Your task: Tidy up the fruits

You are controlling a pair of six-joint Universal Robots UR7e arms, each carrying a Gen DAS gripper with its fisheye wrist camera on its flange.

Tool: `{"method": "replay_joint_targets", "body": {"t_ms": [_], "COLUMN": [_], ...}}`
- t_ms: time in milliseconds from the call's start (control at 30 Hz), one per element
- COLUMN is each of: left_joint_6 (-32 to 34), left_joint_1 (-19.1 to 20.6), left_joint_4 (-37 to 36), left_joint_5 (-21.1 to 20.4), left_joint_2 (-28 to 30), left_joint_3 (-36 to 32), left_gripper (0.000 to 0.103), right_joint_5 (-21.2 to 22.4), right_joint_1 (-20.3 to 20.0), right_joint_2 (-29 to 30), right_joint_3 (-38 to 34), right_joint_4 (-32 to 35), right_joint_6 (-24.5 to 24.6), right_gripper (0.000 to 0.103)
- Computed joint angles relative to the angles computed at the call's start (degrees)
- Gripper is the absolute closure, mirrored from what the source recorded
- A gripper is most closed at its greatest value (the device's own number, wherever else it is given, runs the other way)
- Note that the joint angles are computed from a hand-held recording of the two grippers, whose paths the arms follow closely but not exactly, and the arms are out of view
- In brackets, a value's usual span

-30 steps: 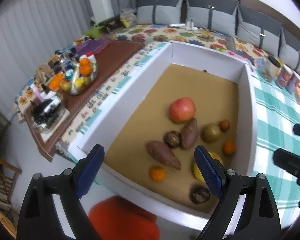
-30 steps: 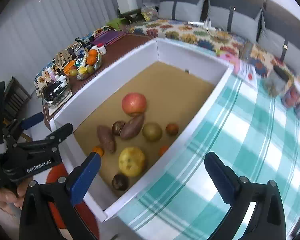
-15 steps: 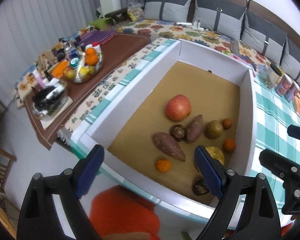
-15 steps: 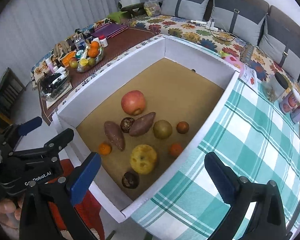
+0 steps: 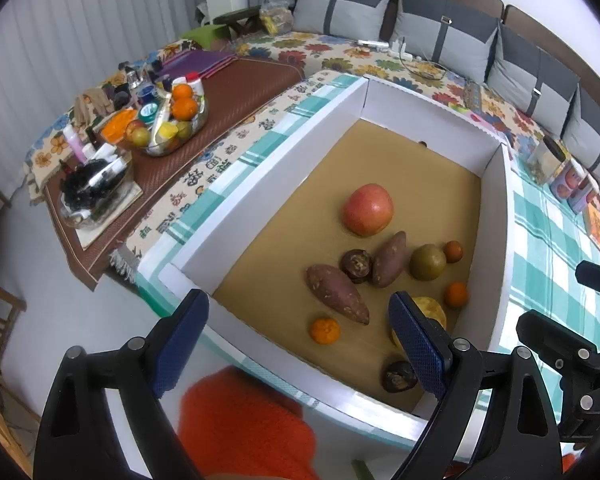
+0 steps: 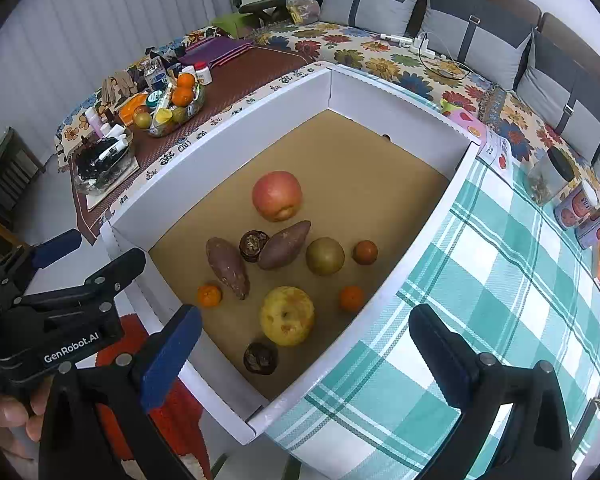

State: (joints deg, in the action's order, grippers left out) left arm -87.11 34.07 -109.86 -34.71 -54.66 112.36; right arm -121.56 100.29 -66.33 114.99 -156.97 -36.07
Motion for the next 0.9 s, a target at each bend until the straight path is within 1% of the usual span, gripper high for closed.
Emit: {"method": "replay_joint_targets", "body": {"t_ms": [300, 633, 900], "left_joint_6": [0.04, -0.39, -1.9], "left_joint_1": [0.47, 0.59, -0.42], "left_joint_4": [-0.95, -0.14, 2.28], "left_joint_5": [-0.38, -0.38, -0.65], "left_joint_2": [-0.32, -0.31, -1.69], "left_joint_3": [0.32, 0.18, 0.27], "left_gripper": [0.01, 0.01, 0.01], "right_joint_5": [-0.75, -1.29, -1.08], "right_joint_1": [0.03, 0.2, 1.49], "right_joint_2": [0.49, 0.91, 0.79], "right_joint_3": [-0.05, -0.49, -1.58], "right_joint_4": [0.01, -0.72, 1.07], "right_joint_6": [-0.26, -0.19, 0.29], "right_gripper": [0.0, 0.0, 0.0]}}
